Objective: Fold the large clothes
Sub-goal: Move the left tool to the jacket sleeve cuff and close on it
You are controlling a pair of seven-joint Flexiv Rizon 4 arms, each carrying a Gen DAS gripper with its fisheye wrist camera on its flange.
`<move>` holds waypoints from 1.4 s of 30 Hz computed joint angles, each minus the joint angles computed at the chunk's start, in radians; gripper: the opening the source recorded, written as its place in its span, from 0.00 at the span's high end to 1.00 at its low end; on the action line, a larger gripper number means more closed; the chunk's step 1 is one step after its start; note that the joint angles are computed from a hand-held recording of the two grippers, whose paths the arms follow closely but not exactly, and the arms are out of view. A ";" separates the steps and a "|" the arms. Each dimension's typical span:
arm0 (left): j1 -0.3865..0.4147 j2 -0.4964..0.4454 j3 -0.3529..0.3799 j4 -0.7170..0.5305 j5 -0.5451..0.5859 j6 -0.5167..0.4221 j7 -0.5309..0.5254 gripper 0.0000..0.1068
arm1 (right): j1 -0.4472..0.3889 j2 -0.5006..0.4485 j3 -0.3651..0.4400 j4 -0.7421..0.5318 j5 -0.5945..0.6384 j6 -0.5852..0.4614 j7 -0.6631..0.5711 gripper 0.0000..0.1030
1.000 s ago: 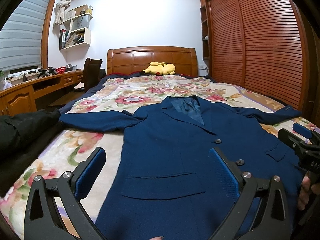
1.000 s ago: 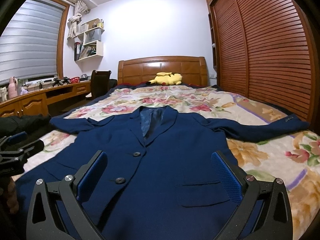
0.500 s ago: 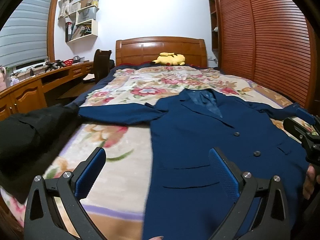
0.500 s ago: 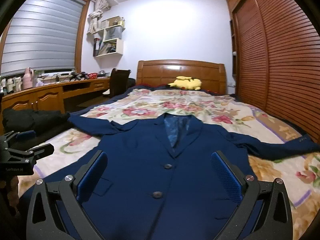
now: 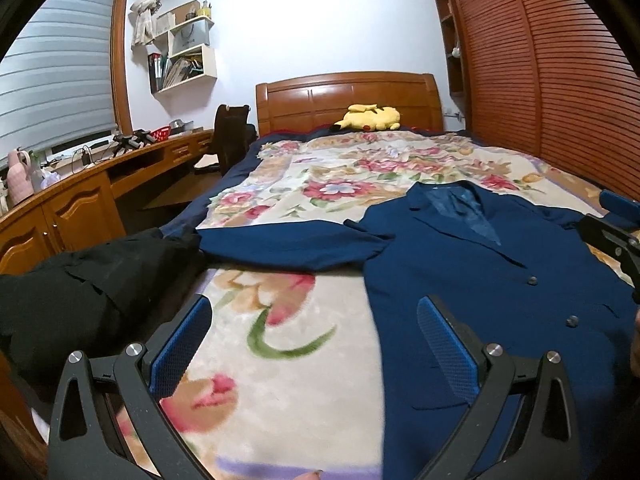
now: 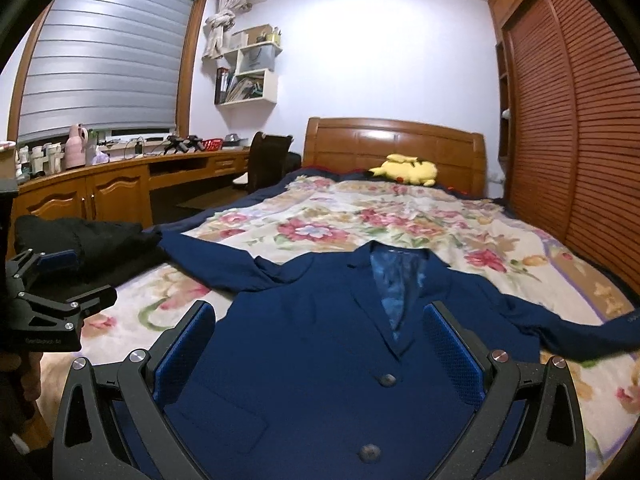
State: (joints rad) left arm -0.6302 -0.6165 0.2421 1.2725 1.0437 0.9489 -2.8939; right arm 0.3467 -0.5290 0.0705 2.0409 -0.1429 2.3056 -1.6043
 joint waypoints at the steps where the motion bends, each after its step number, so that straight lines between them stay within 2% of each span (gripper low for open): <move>1: 0.014 -0.004 -0.005 -0.004 -0.011 0.004 0.014 0.04 | -0.009 -0.011 0.004 -0.022 -0.020 -0.018 0.013 0.00; 6: 0.076 -0.029 -0.021 -0.029 -0.087 0.033 0.105 0.04 | -0.053 -0.054 0.025 -0.095 -0.117 -0.080 0.075 0.00; 14: 0.203 -0.104 -0.063 -0.091 -0.315 0.137 0.339 0.04 | -0.169 -0.107 0.088 -0.177 -0.322 -0.193 0.196 0.00; 20: 0.250 -0.175 -0.066 -0.154 -0.466 0.164 0.460 0.04 | -0.235 -0.122 0.142 -0.225 -0.445 -0.272 0.278 0.00; 22: 0.262 -0.200 -0.068 -0.175 -0.513 0.169 0.498 0.07 | -0.250 -0.128 0.156 -0.236 -0.473 -0.287 0.295 0.00; 24: 0.285 -0.226 -0.081 -0.197 -0.572 0.174 0.537 0.14 | -0.270 -0.137 0.175 -0.249 -0.505 -0.314 0.312 0.00; 27: 0.317 -0.275 -0.092 -0.248 -0.662 0.150 0.587 0.24 | -0.276 -0.139 0.187 -0.258 -0.515 -0.343 0.322 0.00; 33: 0.353 -0.355 -0.065 -0.342 -0.802 0.089 0.610 0.26 | -0.258 -0.127 0.179 -0.241 -0.491 -0.337 0.311 0.00; 36: 0.351 -0.392 -0.033 -0.412 -0.817 0.005 0.612 0.26 | -0.270 -0.130 0.193 -0.238 -0.499 -0.342 0.316 0.00; 42: 0.380 -0.438 -0.038 -0.483 -0.835 -0.089 0.603 0.26 | -0.315 -0.147 0.242 -0.250 -0.542 -0.363 0.331 0.00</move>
State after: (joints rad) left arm -0.2503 -1.0542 0.2040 0.7899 0.2084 0.8596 -2.2907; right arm 0.0313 -0.6758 0.3126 1.7913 -0.6847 1.9427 -1.2735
